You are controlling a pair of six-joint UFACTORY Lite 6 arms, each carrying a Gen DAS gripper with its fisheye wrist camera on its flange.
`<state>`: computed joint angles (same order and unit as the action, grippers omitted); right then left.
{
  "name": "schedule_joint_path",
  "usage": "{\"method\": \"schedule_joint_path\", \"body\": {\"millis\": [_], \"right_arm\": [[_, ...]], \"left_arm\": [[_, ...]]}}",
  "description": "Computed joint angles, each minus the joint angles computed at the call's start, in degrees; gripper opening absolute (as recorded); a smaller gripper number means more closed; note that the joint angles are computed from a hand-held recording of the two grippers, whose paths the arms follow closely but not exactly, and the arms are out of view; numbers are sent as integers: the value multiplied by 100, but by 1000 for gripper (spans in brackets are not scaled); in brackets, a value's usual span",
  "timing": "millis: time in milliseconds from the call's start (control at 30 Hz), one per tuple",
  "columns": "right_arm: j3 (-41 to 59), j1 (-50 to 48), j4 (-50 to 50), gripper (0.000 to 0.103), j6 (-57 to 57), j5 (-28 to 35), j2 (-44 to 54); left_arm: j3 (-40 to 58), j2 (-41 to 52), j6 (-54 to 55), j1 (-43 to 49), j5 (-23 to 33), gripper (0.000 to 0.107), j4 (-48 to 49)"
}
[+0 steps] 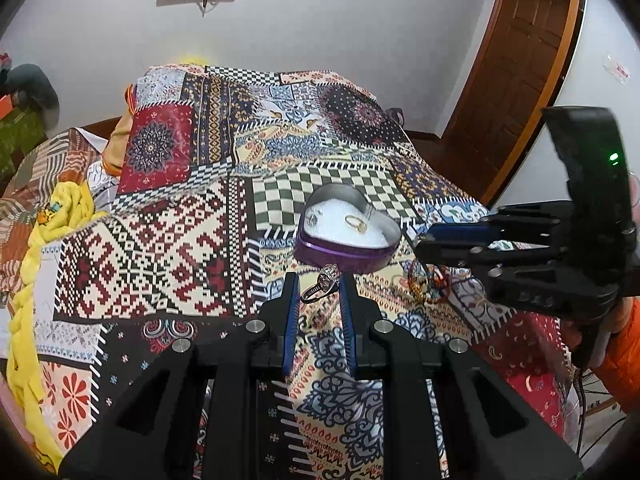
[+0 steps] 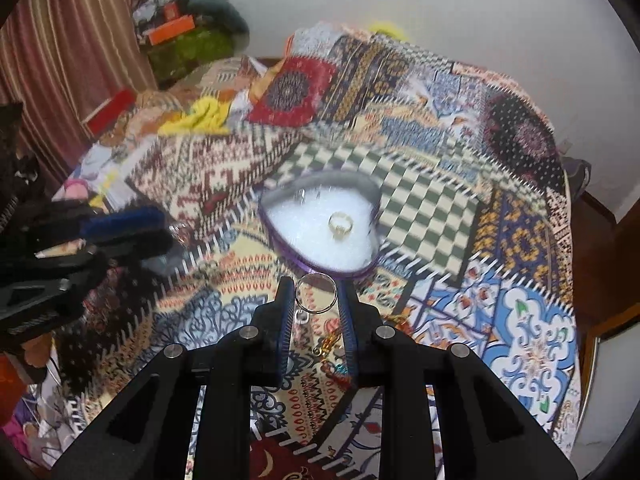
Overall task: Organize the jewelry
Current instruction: 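Grasp a silver ring with the right gripper and carry it over the tin, then release the silver ring into the heart tin foam with the right gripper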
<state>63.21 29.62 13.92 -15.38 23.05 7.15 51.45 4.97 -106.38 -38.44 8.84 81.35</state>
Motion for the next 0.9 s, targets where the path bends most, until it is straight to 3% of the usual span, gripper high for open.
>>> {"method": "schedule_joint_path", "body": {"millis": [333,733,900], "right_arm": [[247,-333,648,20,-509,-49,-179],[670,-418,1366,20,-1251,-198,547],[811,-373,1434,20,-1395,-221,904]], "left_arm": [[601,239,590,81,123,19,-390],[1470,1121,1062,260,42,19,-646],[1878,1656,1987,381,-163,19,-1529]]}}
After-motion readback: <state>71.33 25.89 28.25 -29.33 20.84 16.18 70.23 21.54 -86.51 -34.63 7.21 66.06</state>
